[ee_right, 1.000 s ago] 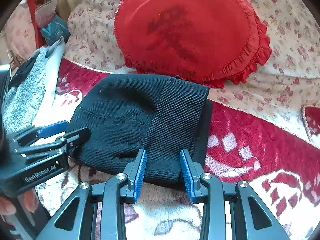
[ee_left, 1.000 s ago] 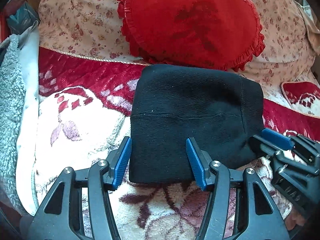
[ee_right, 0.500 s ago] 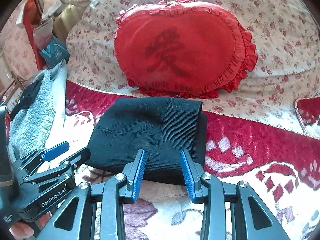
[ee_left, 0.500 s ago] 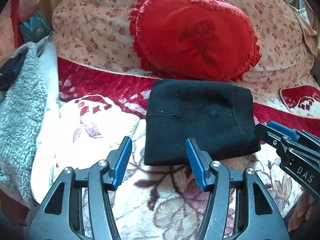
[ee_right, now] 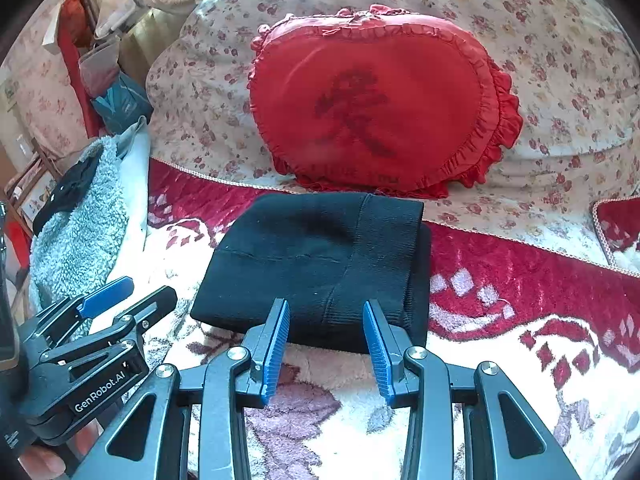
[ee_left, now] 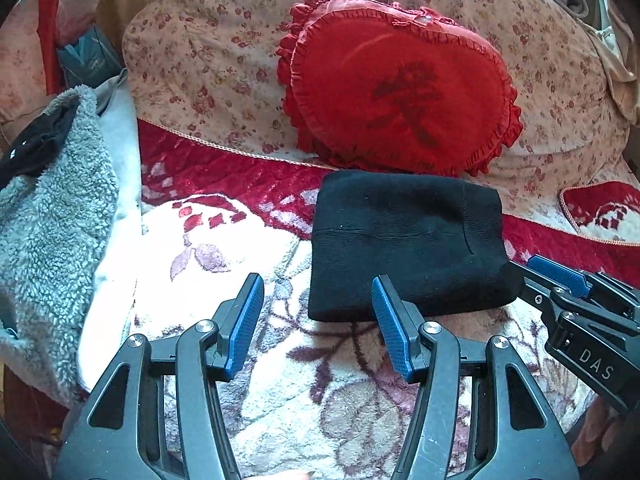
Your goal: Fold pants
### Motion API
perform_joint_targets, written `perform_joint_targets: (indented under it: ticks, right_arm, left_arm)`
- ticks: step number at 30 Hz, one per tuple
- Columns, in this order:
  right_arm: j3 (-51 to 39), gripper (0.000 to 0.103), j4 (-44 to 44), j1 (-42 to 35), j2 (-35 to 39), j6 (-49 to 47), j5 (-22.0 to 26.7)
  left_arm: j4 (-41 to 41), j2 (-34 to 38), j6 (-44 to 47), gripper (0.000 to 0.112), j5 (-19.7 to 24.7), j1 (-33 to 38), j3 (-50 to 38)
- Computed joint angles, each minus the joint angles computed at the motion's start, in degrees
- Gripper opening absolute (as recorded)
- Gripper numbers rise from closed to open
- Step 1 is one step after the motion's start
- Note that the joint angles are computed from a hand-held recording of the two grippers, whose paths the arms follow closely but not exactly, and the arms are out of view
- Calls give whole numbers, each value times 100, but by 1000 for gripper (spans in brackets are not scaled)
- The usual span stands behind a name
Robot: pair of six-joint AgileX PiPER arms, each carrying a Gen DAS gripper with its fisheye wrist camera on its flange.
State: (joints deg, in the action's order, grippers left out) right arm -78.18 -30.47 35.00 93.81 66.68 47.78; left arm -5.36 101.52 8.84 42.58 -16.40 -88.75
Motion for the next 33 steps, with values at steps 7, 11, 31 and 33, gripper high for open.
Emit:
perform_joint_targets:
  ticks: [7,11,31,33]
  right_arm:
    - [-15,37,58,7,15,-64,-26]
    - [-45,37,138,18,86,-102,-35]
    - [-12,38,282,4,218,-42,-156]
    - [-41,38,275,31,255,-12,-131]
  left_arm:
    - [64,-38,-25,56,-18,-17,78]
    - [75,-46,-15,56,-34,-22,109]
    - [125,24,-50,56,1,-80,111]
    - [123,33,-45,56,2,-76,103]
